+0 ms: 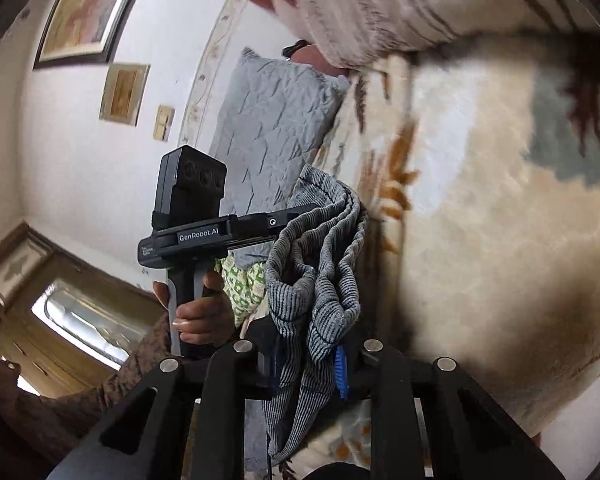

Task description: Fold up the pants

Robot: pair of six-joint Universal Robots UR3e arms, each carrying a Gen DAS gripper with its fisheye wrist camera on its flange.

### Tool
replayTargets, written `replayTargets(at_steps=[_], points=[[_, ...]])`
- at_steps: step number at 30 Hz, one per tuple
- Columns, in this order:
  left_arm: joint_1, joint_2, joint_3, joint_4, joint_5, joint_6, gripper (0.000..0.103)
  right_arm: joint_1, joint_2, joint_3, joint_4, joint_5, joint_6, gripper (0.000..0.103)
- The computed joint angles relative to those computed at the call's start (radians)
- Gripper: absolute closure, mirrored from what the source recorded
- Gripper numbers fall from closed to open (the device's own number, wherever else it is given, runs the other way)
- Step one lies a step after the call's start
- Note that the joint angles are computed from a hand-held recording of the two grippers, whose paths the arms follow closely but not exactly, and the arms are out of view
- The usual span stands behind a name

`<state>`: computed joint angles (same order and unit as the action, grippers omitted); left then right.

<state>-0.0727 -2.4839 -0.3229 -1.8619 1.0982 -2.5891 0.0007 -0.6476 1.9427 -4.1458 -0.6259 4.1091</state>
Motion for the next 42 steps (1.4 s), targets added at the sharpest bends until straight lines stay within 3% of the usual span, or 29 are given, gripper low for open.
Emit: replayTargets(at_steps=[5, 10, 19, 27, 42], points=[[0.028, 0.143, -0.179, 0.085, -0.015, -0.018, 0.088, 0.031, -0.144, 0.035, 0.156, -0.037, -0.135, 0.083], [0.090, 0.226, -0.252, 0.093, -0.048, -0.005, 0.088, 0.081, -0.266, 0.033, 0.302, -0.078, -0.236, 0.083], [0.205, 0.471, -0.590, 0.192, -0.122, 0.012, 0.088, 0.163, -0.353, -0.007, 0.444, -0.127, -0.302, 0.083], [0.310, 0.613, -0.747, 0.185, -0.157, 0.063, 0.088, 0.243, -0.358, -0.100, 0.554, -0.147, -0.332, 0.083], [0.592, 0.818, -1.046, 0.084, -0.195, 0.250, 0.088, 0.457, -0.215, -0.497, 0.964, -0.178, -0.462, 0.079]])
